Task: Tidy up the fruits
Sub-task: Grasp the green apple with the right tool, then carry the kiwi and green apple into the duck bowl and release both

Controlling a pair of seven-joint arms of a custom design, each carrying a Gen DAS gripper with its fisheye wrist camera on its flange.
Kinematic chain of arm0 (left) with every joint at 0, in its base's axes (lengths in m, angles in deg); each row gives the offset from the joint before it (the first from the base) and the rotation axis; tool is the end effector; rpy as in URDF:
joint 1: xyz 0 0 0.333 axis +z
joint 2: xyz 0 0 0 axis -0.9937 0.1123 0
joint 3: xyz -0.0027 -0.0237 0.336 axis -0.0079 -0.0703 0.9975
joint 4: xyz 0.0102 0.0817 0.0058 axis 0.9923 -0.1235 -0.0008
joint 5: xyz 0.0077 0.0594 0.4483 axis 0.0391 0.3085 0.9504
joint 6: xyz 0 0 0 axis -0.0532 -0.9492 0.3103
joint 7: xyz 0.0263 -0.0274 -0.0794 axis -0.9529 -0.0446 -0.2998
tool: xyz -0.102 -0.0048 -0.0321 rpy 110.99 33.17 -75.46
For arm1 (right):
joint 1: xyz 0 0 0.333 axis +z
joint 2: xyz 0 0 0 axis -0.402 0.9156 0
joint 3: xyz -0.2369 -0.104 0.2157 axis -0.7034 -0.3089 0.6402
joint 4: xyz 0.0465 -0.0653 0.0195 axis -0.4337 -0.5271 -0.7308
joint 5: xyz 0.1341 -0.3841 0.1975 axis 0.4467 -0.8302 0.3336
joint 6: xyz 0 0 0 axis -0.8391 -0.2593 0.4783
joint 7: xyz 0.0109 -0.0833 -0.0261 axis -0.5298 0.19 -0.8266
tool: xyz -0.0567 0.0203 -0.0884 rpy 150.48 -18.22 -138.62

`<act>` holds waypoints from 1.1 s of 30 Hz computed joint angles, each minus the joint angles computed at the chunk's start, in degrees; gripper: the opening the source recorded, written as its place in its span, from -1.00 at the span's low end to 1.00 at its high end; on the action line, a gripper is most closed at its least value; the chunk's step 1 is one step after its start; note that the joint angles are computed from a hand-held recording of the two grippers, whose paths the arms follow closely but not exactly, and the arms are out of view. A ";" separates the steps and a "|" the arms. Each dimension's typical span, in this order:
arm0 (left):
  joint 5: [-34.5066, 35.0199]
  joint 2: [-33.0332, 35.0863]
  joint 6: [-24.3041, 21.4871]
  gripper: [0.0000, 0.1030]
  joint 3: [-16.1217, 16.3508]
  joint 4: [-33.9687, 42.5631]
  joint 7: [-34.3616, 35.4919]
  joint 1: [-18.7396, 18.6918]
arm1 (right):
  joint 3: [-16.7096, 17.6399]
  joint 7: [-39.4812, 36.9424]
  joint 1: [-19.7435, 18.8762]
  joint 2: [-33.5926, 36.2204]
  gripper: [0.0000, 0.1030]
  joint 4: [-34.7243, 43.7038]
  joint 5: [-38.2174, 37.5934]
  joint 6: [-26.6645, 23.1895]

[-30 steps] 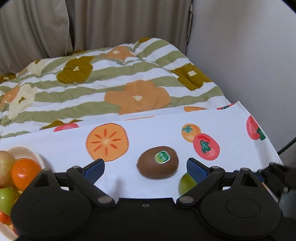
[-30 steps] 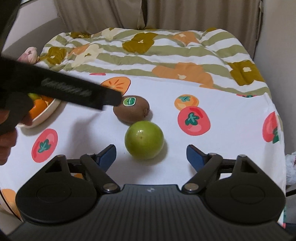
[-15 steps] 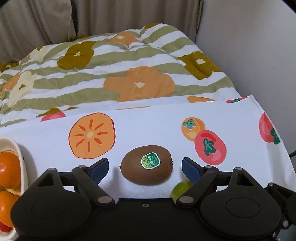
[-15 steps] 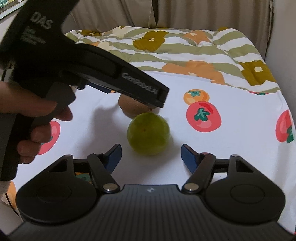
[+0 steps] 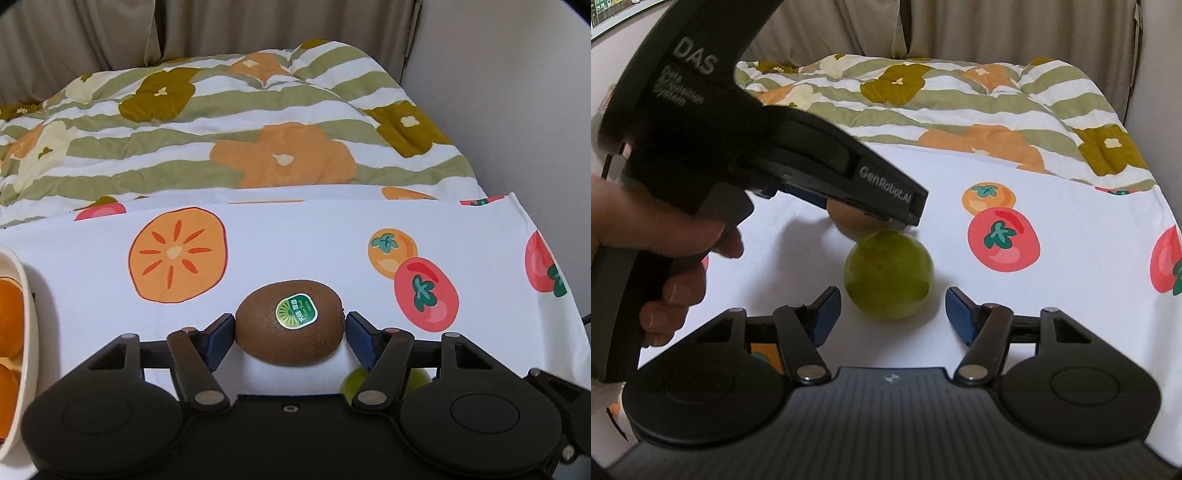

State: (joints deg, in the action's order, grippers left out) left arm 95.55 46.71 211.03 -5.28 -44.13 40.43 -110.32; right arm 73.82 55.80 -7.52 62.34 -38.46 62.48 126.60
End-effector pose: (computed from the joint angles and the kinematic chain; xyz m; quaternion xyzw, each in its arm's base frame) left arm 0.7453 -0.4434 0.4157 -0.5380 0.7962 -0.2412 0.1359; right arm 0.6329 0.2306 0.3897 -0.6826 0.6314 -0.1923 0.3138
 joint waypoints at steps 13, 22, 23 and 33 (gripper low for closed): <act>2.92 -6.96 4.09 0.34 1.45 -11.00 -2.72 1.00 | 0.47 -0.95 -0.27 1.67 0.45 1.52 0.75 0.61; 5.85 -14.15 9.52 0.34 1.98 -21.33 -5.98 1.93 | -0.89 0.40 1.21 2.66 0.37 3.26 -1.52 -0.84; 6.29 -15.06 10.24 0.34 2.09 -22.54 -6.51 2.02 | 0.32 -0.92 0.17 2.64 0.37 3.26 -0.30 -0.92; 12.92 -25.18 15.96 0.34 3.13 -33.95 -15.62 3.03 | 1.14 -1.69 1.90 -0.14 0.37 3.29 -0.54 -2.13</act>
State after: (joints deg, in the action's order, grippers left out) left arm 108.46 21.53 226.99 -2.16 -78.08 24.81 -107.29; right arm 74.96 54.11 -5.62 62.20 -35.17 61.94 124.47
